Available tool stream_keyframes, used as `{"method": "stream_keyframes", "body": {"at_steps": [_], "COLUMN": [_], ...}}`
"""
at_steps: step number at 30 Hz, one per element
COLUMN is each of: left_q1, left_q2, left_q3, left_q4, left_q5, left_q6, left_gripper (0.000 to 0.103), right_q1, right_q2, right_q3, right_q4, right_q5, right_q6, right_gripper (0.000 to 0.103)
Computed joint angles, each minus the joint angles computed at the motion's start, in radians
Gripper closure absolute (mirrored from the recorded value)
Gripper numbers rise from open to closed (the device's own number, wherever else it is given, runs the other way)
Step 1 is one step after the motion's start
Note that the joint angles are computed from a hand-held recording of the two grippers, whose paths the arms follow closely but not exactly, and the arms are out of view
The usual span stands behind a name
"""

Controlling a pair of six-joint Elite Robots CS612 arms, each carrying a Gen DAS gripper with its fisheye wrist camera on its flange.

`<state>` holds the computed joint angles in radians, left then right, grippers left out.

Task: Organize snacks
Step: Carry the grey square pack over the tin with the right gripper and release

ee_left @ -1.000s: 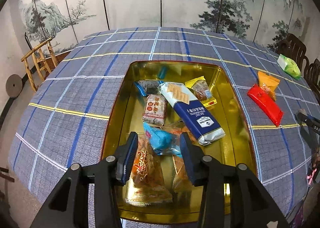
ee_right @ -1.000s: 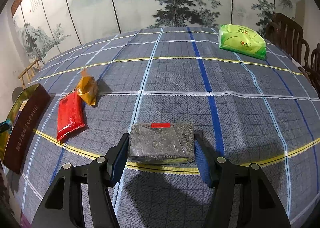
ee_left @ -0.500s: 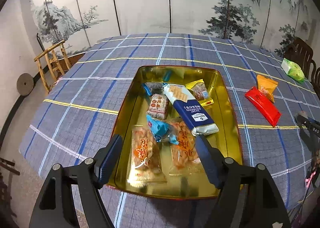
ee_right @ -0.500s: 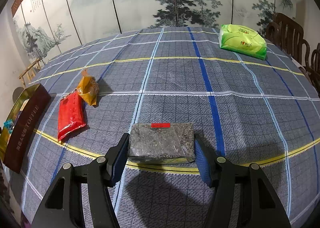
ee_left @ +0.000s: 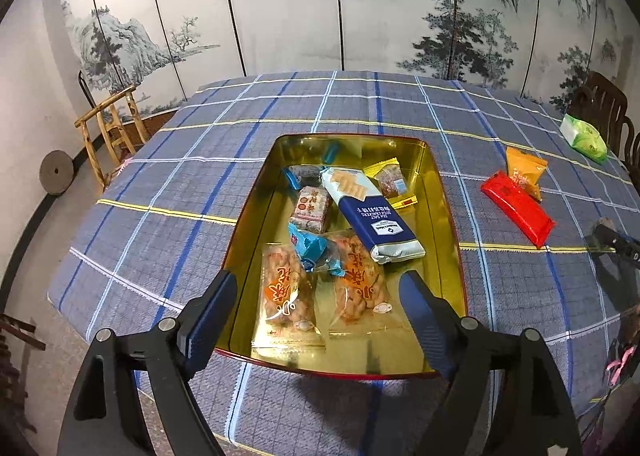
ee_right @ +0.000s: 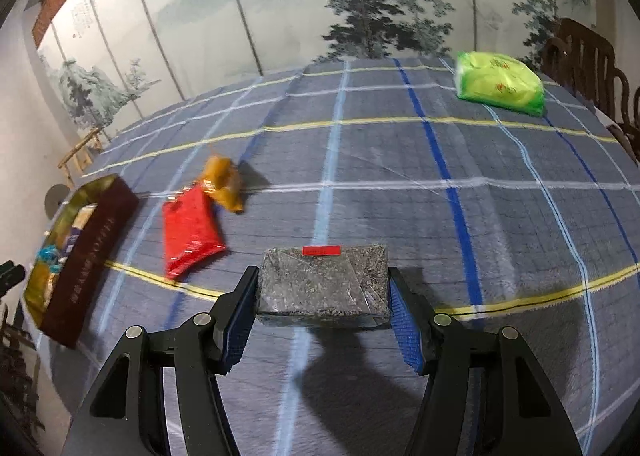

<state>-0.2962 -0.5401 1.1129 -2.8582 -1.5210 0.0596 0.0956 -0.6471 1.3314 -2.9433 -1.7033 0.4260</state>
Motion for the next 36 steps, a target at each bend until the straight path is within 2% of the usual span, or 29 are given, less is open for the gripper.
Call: {"method": "stream_keyframes", "body": {"at_steps": [10,19,28,36], "left_q1": [0.004,0.017,0.038,0.056], "left_q2": [-0.008,-0.014,-0.01,-0.007], "left_q3": [0.017,0.033,0.031,0.03], "left_q4": [-0.017,-0.032,-0.028,-0.021], "left_q5": [0.009,0.012,0.014,0.019], "left_q6": [0.002,0.001,-0.025,-0.043], "left_gripper": [0.016,0.014,0.013,0.012], "right_q1": [0.043,0.088,0.122,0.145], "right_q2": [0.003,0.042,0.119,0.219], "right_q3": [-0.069,-0.189,-0.352,-0.543], "right_q4": [-0.015,0.027,0.133,0.267], "right_q5": [0.074,0.148,0.218,0.278], "right_q6": [-0.076,-0.153,-0.207,-0.239], "right_gripper": [0.041,0.041,0.041,0.041]}}
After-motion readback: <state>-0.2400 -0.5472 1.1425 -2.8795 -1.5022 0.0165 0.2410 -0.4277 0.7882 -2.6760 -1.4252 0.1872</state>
